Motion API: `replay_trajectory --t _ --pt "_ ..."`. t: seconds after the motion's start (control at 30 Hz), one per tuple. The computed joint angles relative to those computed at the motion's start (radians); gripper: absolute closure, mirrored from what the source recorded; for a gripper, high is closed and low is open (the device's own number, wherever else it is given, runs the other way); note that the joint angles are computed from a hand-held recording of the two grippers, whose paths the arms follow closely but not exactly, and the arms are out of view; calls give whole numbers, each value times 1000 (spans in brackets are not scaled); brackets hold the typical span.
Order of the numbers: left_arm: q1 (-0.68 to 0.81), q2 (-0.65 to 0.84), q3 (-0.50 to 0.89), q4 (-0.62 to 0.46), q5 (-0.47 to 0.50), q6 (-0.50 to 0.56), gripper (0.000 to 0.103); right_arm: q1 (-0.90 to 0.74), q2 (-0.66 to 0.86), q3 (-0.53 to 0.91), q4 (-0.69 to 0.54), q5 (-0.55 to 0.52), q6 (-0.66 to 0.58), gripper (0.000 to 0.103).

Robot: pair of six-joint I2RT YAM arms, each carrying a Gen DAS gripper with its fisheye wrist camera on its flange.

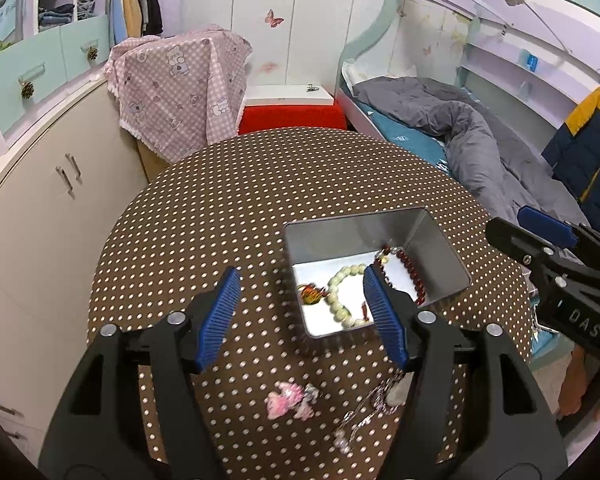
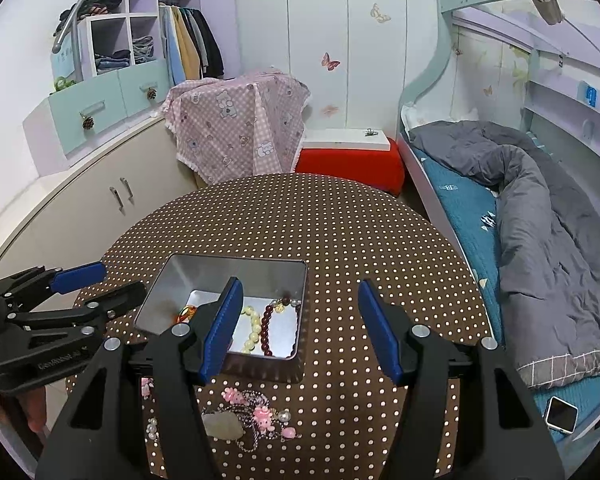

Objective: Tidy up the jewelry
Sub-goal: 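Withdraw both tools from the box back toward the remaining jewelry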

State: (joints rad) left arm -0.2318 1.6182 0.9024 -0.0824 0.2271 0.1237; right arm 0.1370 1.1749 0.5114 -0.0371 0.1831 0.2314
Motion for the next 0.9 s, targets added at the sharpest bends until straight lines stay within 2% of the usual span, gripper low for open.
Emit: replay_trajectory --t 0.13,0.2,0.4,0.6,0.9 --pt "34 -31 -52 24 1 33 34 28 -31 -36 1 10 10 40" --pt "59 -36 -67 24 13 44 33 47 -44 -49 0 21 16 33" --pt "122 -43 -130 38 75 99 23 121 -65 -85 4 31 36 19" --pt "172 -26 -168 47 141 173 23 170 -16 -107 44 4 61 18" --pt "181 30 -261 178 191 204 23 201 141 -98 119 -43 108 18"
